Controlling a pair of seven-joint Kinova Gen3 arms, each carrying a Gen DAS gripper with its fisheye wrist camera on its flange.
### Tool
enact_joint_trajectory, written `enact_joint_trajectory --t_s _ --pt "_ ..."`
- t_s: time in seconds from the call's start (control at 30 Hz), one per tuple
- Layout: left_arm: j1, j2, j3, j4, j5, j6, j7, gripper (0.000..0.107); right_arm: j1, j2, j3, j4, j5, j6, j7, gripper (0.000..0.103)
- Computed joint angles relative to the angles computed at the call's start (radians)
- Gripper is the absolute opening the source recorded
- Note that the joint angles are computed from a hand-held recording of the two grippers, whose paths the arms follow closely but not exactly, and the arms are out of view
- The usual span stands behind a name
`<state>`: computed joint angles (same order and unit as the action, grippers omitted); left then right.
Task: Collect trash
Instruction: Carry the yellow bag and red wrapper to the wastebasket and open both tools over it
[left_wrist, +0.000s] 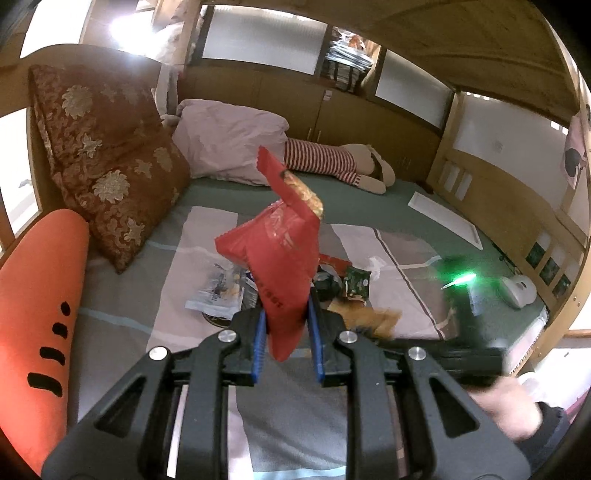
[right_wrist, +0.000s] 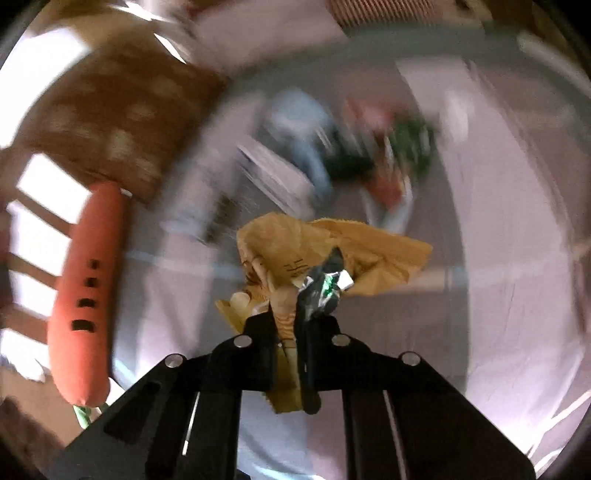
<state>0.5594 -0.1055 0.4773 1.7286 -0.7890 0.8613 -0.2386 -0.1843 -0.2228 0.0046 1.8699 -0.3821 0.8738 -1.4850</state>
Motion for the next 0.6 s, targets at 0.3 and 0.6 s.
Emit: enact_joint_trajectory --t_s 0.3,0.6 --pt "0.003 0.020 -0.013 -0.021 0.064 0.005 -0.066 0.021 0.040 -0.315 -0.158 0.116 0.236 -0.160 -0.175 0.012" --pt "0.070 0.073 -0.050 -0.044 0.063 0.018 -0.089 0.021 0.001 -0.301 -0.132 0.109 0.291 -0.142 -0.206 0.012"
